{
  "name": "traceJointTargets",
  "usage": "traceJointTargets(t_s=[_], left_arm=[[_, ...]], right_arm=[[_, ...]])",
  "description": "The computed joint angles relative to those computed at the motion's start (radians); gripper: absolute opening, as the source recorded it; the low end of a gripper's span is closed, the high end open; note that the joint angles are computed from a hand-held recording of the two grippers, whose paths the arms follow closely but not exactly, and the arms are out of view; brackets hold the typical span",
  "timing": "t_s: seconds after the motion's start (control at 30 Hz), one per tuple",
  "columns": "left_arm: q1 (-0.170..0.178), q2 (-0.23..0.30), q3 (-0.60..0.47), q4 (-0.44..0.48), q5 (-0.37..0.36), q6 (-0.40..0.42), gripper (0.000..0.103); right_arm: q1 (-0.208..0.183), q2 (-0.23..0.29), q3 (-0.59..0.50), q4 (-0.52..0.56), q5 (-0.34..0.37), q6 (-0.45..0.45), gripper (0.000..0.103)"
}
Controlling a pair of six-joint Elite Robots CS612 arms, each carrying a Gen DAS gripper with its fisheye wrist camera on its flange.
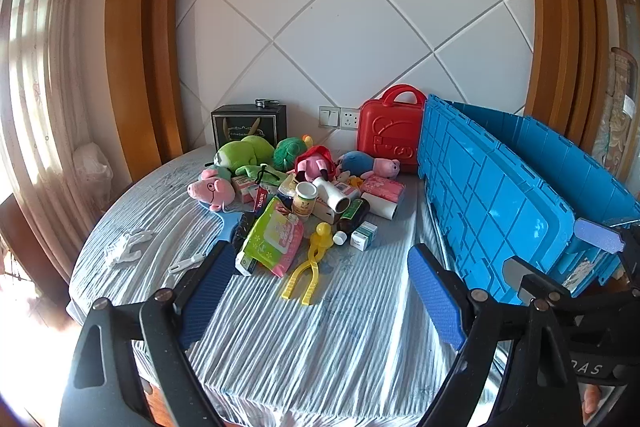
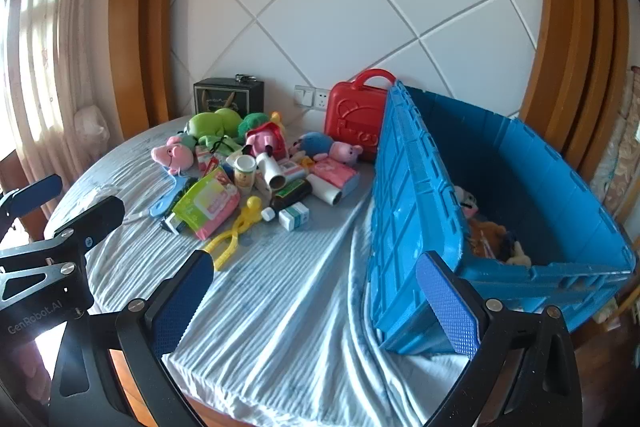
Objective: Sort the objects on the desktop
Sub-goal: 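Move the left tool to the wipes pack while the right tool reaches the yellow clamp toy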
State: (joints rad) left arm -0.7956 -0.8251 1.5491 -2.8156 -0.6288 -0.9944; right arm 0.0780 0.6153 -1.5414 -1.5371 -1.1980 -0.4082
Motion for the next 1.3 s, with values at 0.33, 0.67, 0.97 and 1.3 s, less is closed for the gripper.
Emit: traceJointTargets(t_s=[0.33, 0.67, 0.97, 1.3], left_arm=[[0.052, 0.011, -0.035, 0.174, -0.005, -0.129, 0.088], [0.145, 0.063, -0.114, 0.383, -0.124, -0.248, 0.088], [0.213, 0.115, -0.139, 0.327, -0.247, -0.146, 0.088], [0.327, 0.223, -0.239, 0.158, -0.467, 0.211, 0.088]], right_arm=[[0.03, -0.054, 0.147, -0.02, 0.066, -0.054, 0.103], [0.067, -0.159, 0.43, -0.058, 0.12, -0.117, 0.103], [0.104, -0.229, 0.625, -0.095, 0.037, -0.098, 0.103], [0.147, -0.301, 0.825, -0.153, -0.119, 0.133, 0.103]])
